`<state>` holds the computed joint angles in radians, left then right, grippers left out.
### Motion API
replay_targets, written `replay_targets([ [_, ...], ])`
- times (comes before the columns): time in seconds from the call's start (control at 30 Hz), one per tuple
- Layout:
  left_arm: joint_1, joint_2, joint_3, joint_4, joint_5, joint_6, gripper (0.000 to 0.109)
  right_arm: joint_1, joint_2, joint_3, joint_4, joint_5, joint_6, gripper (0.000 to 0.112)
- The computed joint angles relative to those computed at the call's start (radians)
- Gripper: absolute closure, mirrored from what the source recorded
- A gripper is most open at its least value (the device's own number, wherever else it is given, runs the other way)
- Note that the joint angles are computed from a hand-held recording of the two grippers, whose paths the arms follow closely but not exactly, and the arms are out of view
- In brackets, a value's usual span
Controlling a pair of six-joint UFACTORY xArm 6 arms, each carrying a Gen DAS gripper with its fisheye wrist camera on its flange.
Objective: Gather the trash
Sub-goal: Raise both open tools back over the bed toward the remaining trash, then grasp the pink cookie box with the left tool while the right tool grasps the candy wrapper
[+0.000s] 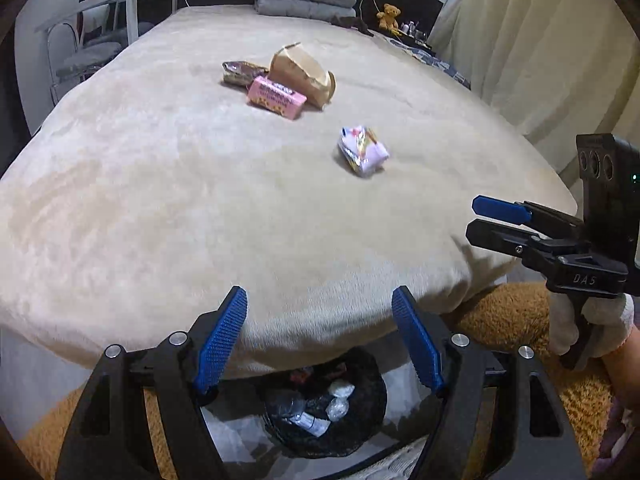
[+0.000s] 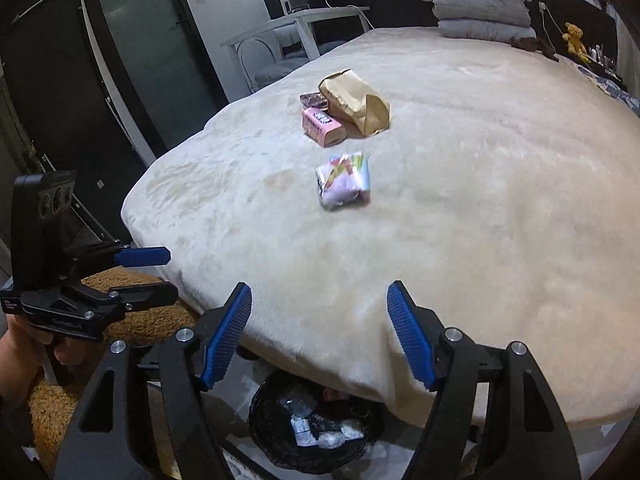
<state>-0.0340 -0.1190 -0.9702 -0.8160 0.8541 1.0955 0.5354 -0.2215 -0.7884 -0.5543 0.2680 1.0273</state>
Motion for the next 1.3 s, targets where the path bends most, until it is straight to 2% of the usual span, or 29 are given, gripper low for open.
replay_targets([
  [0.07, 0.005, 0.029, -0.055, -0.012, 0.018, -0.009, 0.036, -0.017, 0.026, -0.031, 0.014, 0.003, -0.015, 0.042],
  [0.13, -0.004, 0.047, -0.092, -0.015, -0.004, -0.007, 0.036, -0.028, 0.054, -0.065, 0.030, 0.013, -0.036, 0.042],
  [0.23, -0.009, 0.089, -0.153, -0.029, -0.005, 0.004, 0.035, -0.037, 0.108, -0.119, 0.077, 0.014, -0.085, 0.031],
  [0.27, -0.009, 0.106, -0.179, -0.026, 0.002, 0.001, 0.033, -0.038, 0.129, -0.142, 0.083, 0.029, -0.097, 0.031],
  [0.3, -0.012, 0.122, -0.200, -0.026, 0.001, 0.000, 0.025, -0.039, 0.145, -0.161, 0.076, 0.044, -0.095, 0.031],
  [0.33, -0.015, 0.139, -0.222, -0.030, -0.003, -0.001, 0.021, -0.043, 0.169, -0.185, 0.103, 0.050, -0.121, 0.031],
  [0.47, -0.022, 0.202, -0.307, -0.022, 0.006, 0.017, 0.017, -0.055, 0.252, -0.273, 0.154, 0.080, -0.172, 0.031],
  [0.5, -0.027, 0.209, -0.316, -0.022, -0.009, 0.027, 0.012, -0.059, 0.270, -0.293, 0.161, 0.087, -0.182, 0.031],
  [0.63, -0.050, 0.244, -0.342, -0.043, -0.130, 0.049, 0.012, -0.072, 0.353, -0.389, 0.181, 0.142, -0.228, 0.031],
  [0.73, -0.050, 0.311, -0.419, -0.008, -0.132, 0.007, 0.012, -0.075, 0.407, -0.450, 0.175, 0.168, -0.262, 0.031],
  [0.8, -0.052, 0.344, -0.455, 0.002, -0.146, -0.003, 0.012, -0.070, 0.435, -0.485, 0.168, 0.202, -0.286, 0.037],
  [0.87, -0.056, 0.376, -0.487, 0.008, -0.161, -0.006, 0.012, -0.063, 0.458, -0.518, 0.172, 0.252, -0.303, 0.064],
  [1.1, -0.074, 0.459, -0.577, -0.003, -0.170, 0.025, 0.012, -0.062, 0.426, -0.487, 0.138, 0.230, -0.274, 0.066],
  [1.3, -0.098, 0.512, -0.637, -0.020, -0.153, 0.078, 0.012, -0.074, 0.333, -0.394, 0.135, 0.169, -0.233, 0.066],
])
